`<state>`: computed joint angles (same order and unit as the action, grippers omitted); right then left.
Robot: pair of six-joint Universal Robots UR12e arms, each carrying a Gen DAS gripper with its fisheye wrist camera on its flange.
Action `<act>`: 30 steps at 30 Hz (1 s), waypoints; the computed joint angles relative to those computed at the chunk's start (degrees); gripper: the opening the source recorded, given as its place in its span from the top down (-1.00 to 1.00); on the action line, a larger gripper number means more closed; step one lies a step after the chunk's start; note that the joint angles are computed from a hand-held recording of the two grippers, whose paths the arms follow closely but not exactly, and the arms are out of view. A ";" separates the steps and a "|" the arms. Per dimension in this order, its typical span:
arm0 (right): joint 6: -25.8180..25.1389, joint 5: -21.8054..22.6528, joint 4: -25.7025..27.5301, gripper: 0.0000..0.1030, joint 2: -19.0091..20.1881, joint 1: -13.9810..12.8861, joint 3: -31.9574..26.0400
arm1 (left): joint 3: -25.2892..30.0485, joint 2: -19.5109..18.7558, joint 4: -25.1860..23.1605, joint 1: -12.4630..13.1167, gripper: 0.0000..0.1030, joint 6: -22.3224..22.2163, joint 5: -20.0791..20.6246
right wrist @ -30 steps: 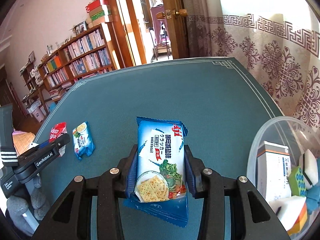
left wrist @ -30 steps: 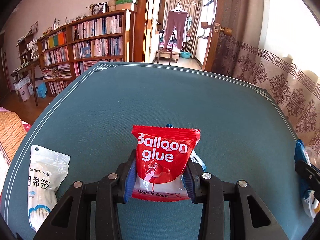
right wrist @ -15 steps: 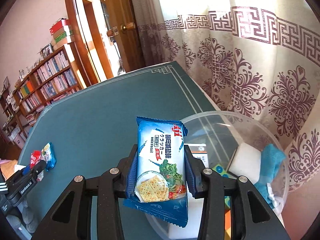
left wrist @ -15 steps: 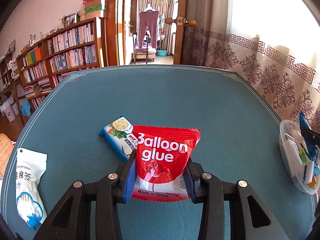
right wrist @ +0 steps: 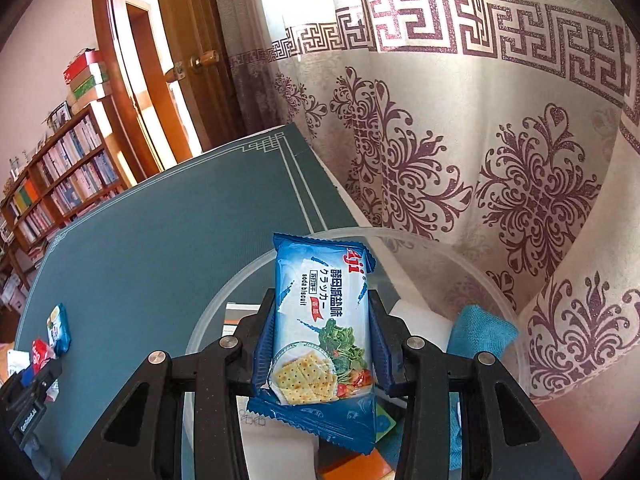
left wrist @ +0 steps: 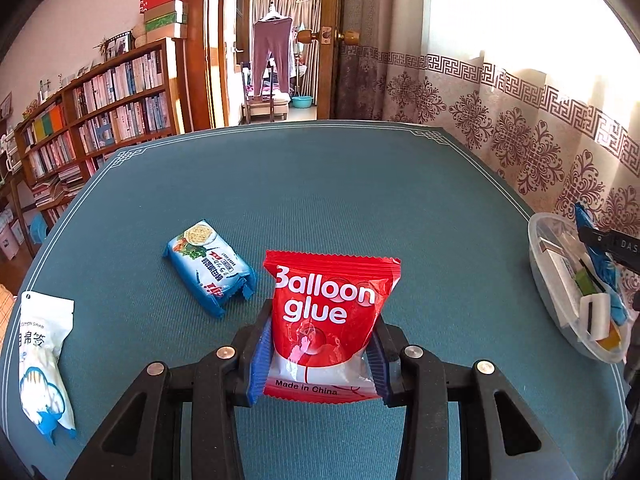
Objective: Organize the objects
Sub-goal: 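Lower the cracker packet into the clear basin and open the right tool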
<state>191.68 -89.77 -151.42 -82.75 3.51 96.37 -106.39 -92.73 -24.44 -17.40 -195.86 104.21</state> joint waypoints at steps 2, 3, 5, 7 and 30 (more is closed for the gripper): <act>0.44 0.88 0.38 0.16 0.35 -0.45 -0.29 | 0.09 -0.08 -0.07 -0.19 0.15 0.06 -0.17; 0.61 1.71 0.62 0.15 0.48 -0.72 -0.42 | 0.09 -0.08 -0.12 -0.26 0.15 0.05 -0.25; 0.80 2.48 0.67 0.12 0.56 -1.13 -0.43 | 0.17 -0.15 -0.31 -0.39 0.15 0.08 -0.36; 0.57 3.12 0.00 0.10 0.29 -1.48 0.12 | 0.39 -0.32 -0.56 -0.57 0.15 0.17 -0.34; -6.69 4.70 -10.34 0.10 -9.52 -2.51 12.52 | 7.31 -5.21 -2.31 -5.13 0.15 6.41 -4.74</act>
<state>185.00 -85.07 -161.76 -92.26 1.00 108.89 -99.08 -97.94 -26.74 -22.52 -189.44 99.47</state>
